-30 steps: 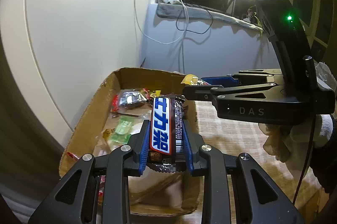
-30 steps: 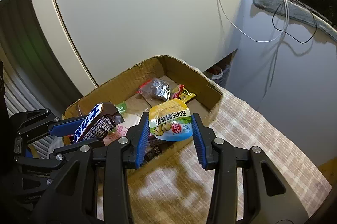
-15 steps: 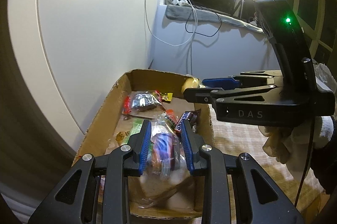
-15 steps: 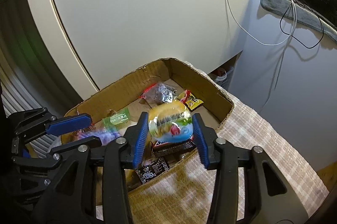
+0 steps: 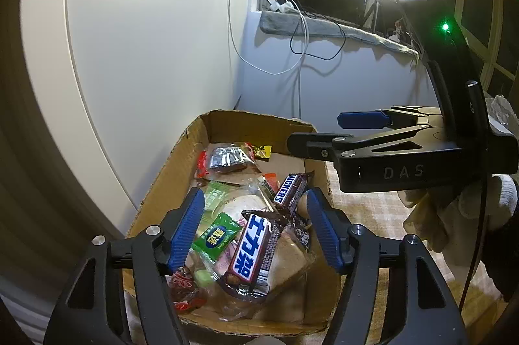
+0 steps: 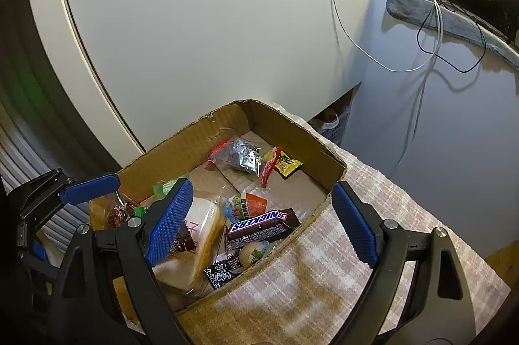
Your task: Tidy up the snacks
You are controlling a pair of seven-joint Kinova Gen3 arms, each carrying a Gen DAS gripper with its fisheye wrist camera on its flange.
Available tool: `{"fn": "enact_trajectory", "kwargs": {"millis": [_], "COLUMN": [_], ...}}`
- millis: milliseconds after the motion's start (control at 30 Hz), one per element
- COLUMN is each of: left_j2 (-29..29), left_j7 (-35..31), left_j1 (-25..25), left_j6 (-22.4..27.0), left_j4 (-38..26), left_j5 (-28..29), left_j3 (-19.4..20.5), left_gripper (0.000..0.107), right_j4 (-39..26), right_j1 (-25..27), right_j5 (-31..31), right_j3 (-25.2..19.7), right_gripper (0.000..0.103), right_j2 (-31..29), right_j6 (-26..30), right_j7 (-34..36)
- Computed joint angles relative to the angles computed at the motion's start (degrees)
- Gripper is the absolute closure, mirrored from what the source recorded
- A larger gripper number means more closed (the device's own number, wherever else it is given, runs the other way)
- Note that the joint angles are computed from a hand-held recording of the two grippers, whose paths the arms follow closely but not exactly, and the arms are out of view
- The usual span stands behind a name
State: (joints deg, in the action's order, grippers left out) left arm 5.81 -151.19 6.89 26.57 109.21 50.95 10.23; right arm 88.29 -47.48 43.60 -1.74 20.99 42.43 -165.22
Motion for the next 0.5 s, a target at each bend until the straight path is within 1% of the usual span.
{"fn": "enact_trajectory", "kwargs": {"millis": [67, 500], "left_j2": [-0.1, -0.9], "left_j7": [0.2, 0.5], "left_j1": [0.0, 0.3], "left_j6": [0.0, -0.1], "left_j4": [0.1, 0.7], "left_j5": [0.0, 0.0], "left_j3": [0.0, -0.4], "left_gripper": [0.039, 0.039], "right_j4": [0.3, 2.3], "right_j1": [-0.1, -1.0], "right_j5": [0.1, 2.6], "right_j3": [0.1, -0.6], "right_gripper": [0.013, 0.013], "right_j2": [-0.2, -1.5], "right_j6": [-0.1, 0.3], "right_j7": [-0.5, -4.6]}}
